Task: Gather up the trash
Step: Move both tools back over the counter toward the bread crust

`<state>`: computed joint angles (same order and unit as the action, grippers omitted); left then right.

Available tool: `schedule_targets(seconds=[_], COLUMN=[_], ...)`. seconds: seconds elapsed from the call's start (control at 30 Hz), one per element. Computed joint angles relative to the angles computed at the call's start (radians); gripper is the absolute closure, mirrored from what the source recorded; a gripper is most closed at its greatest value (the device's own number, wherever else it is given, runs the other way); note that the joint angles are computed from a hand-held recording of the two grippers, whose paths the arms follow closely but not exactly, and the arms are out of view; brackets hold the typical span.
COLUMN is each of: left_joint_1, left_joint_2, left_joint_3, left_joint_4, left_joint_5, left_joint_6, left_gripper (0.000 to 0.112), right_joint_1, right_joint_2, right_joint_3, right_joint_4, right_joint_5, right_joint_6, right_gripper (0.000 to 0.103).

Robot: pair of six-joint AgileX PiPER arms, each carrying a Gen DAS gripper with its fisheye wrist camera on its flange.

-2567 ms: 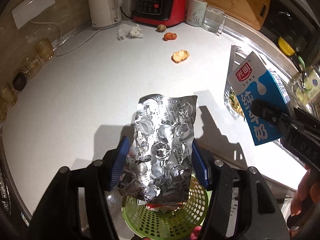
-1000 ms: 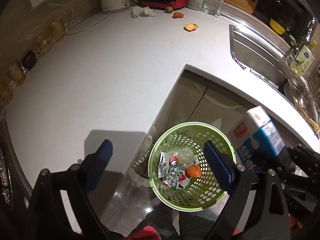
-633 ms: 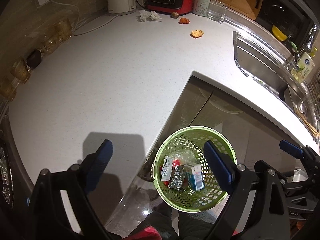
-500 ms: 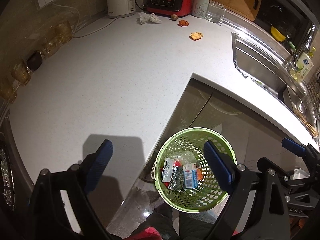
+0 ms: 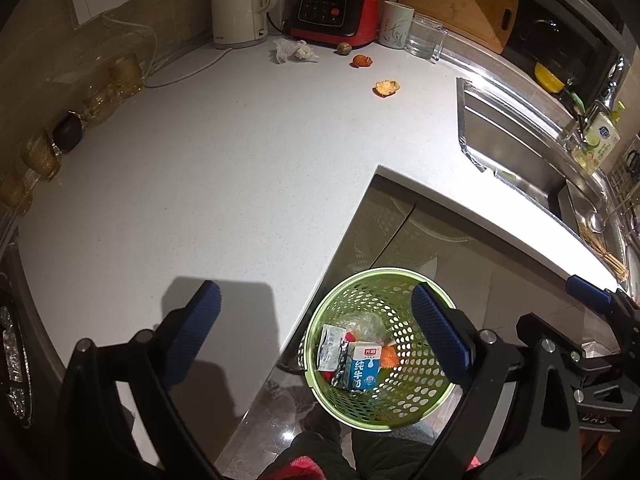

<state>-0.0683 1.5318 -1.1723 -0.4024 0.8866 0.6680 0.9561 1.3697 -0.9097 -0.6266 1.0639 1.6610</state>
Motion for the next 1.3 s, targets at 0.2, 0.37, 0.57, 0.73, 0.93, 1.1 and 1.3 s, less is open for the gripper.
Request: schedule_targets(seconds=[0.2,0.37,0.57,0.73,0.93,1.1,1.3], left_joint_1=[-0.033,-0.095,-0.184,-0.253,-0.305,-0.32,-0.318], left_joint_2=[0.065,0.153,0.299,0.451,0.642,0.778,0.94], left_joint_3=[-0.078,-0.187,-0.383,-0.603,-0.879,-1.079,-1.364], left_joint_4=[0.021,0.073,0.165,0.296,0.399,0.444,0.461], left_joint_5=[0.0,-0.03,-0.053,-0.029,0.069,0.155,0.296], left_joint_6=[-0.065,-0.181,-0.39,-0.598,-0.775,-0.851,-0.887], left_gripper=[0.02,0.017,0.017,0.017,0.017,0.017,0.017], right_joint_1=[-0.128,-0.349,-0.673,-0.874,-0.975,-0.995,-0.992], right_joint_2=[-0.021,-0.018,0.11,0.337,0.622,0.801,0.904], right_joint_3=[0.013,0.014,-0.086,-0.299,-0.617,-0.841,-0.98], right_joint_4=[0.017,0.054,0.201,0.422,0.576,0.612,0.611], right_joint_5=[-0.084,-0.218,-0.436,-0.536,-0.503,-0.44,-0.39], right_joint_6=[-0.118,-0.33,-0.735,-1.115,-1.405,-1.498,-1.54], right_gripper=[0.003,0.003,0.003,0.003,0.011,0.016,0.025])
